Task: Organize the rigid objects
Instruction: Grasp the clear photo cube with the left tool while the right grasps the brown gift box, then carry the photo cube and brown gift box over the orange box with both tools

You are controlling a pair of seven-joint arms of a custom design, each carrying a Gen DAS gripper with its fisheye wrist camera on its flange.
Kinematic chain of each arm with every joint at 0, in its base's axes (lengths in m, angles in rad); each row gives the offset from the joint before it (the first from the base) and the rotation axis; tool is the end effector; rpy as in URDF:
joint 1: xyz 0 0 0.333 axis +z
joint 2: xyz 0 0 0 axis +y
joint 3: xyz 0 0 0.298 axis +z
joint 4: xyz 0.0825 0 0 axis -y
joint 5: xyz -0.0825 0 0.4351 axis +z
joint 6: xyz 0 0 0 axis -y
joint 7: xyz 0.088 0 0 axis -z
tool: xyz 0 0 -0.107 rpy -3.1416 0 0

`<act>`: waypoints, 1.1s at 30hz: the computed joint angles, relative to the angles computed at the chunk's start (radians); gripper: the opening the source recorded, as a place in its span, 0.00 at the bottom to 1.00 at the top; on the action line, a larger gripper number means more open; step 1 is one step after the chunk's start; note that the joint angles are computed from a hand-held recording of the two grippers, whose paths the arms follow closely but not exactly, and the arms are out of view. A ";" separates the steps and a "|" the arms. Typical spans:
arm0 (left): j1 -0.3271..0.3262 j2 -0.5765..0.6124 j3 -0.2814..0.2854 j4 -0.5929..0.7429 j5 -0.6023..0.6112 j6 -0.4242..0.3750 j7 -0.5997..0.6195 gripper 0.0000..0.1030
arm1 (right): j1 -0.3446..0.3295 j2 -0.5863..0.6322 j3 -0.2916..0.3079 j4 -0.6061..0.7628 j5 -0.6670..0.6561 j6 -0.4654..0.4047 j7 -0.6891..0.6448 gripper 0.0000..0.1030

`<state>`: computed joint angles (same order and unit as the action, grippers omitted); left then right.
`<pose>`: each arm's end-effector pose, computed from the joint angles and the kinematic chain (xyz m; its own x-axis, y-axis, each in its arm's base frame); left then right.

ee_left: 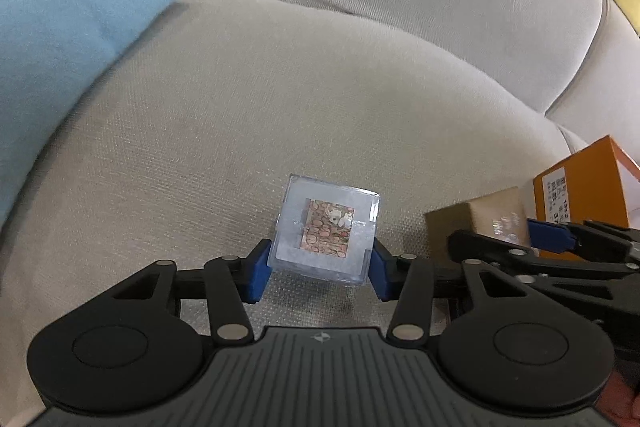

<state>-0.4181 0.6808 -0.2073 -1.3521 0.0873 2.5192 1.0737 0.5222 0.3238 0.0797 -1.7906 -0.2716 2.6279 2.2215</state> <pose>0.6744 -0.4406 0.3475 -0.1610 -0.9483 0.2735 -0.9170 0.0413 -0.3966 0.5896 0.4077 0.3849 0.1729 -0.9774 -0.1217 -0.8621 -0.0905 -0.4987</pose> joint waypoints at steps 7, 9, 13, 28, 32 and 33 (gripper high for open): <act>0.014 -0.085 -0.033 -0.098 -0.037 0.072 -0.011 0.54 | 0.000 -0.126 -0.008 -0.120 -0.066 0.033 0.071 0.59; 0.013 -0.107 -0.045 -0.112 -0.047 0.093 0.007 0.54 | -0.007 -0.173 -0.006 -0.164 -0.096 0.045 0.106 0.59; 0.002 -0.136 -0.060 -0.116 -0.054 0.131 0.045 0.54 | -0.033 -0.273 0.005 -0.254 -0.183 0.072 0.207 0.59; -0.106 -0.013 -0.106 0.153 -0.074 0.068 0.233 0.54 | -0.267 -0.652 0.118 -0.566 -0.324 0.114 0.446 0.59; -0.164 0.100 -0.110 0.335 -0.071 -0.015 0.312 0.54 | -0.319 -0.710 0.129 -0.626 -0.293 0.116 0.452 0.59; -0.182 0.142 -0.111 0.402 -0.070 -0.045 0.339 0.54 | -0.331 -0.723 0.129 -0.641 -0.286 0.115 0.452 0.59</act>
